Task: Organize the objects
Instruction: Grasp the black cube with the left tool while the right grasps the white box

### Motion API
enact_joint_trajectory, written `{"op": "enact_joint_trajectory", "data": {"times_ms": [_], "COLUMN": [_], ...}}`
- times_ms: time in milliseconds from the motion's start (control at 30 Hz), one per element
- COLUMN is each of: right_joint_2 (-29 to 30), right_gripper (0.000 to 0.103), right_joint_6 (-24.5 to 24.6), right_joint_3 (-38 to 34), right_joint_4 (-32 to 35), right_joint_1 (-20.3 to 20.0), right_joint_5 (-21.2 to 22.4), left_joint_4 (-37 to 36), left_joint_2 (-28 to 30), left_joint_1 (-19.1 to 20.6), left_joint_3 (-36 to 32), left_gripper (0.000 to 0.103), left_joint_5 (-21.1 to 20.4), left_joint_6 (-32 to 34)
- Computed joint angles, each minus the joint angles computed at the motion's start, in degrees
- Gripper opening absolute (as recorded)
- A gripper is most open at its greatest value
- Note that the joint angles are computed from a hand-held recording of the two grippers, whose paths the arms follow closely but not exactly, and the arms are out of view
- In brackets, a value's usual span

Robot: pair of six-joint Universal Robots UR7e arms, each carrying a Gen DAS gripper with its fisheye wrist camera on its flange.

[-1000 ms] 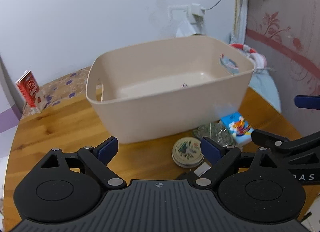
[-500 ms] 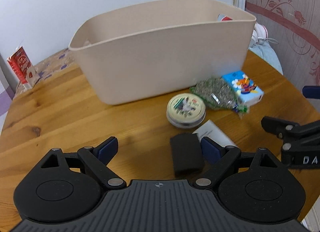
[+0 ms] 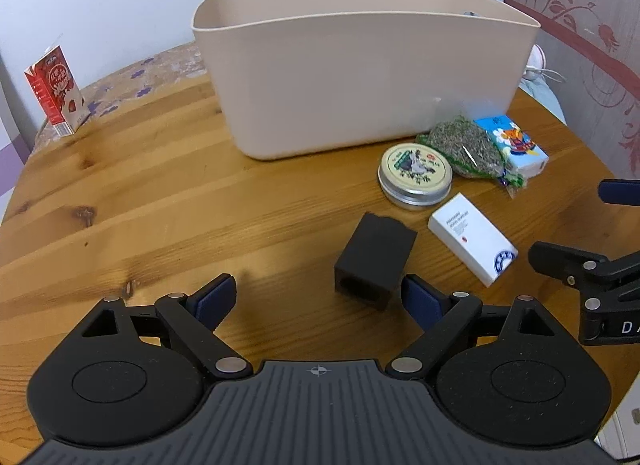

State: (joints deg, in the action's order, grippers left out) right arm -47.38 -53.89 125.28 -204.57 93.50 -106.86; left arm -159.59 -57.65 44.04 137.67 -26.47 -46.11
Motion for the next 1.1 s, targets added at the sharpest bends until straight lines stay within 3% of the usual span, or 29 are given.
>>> {"op": "enact_joint_trajectory", "data": {"times_ms": [167, 267, 467, 667, 733, 833, 1000, 1100], "right_joint_2": [-0.5, 0.6, 2.3, 3.3, 3.5, 3.5, 3.3, 2.8], "right_gripper": [0.103, 0.103, 0.103, 0.102, 0.1, 0.092, 0.06, 0.038], "right_joint_6": [0.5, 0.7, 1.3, 1.4, 0.7, 0.2, -1.4, -1.8], "right_joint_3": [0.7, -0.1, -1.5, -3.1, -3.1, -3.3, -3.0, -2.7], "right_joint_4": [2.8, 3.6, 4.5, 7.2, 6.9, 7.4, 7.6, 8.6], "right_joint_1": [0.3, 0.8, 1.1, 0.6, 0.5, 0.4, 0.6, 0.6], "right_joint_5": [1.0, 0.3, -0.1, -0.7, 0.1, 1.1, 3.1, 4.0], "left_joint_4": [-1.9, -7.0, -18.4, -30.4, -32.5, -34.8, -36.3, -35.1], "left_joint_2": [-0.7, 0.1, 2.4, 5.5, 6.4, 7.3, 7.2, 6.8], "left_joint_1": [0.3, 1.0, 3.2, 5.3, 5.4, 5.3, 5.3, 5.1], "left_joint_3": [1.4, 1.9, 0.9, 0.0, -0.2, -0.4, -0.2, -0.1], "left_gripper": [0.091, 0.091, 0.091, 0.091, 0.084, 0.066, 0.032, 0.032], "left_joint_5": [-1.4, -1.3, -2.5, -6.4, -6.3, -5.8, -6.3, -5.9], "left_joint_6": [0.6, 3.2, 14.9, 26.7, 28.8, 31.1, 33.3, 32.5]}}
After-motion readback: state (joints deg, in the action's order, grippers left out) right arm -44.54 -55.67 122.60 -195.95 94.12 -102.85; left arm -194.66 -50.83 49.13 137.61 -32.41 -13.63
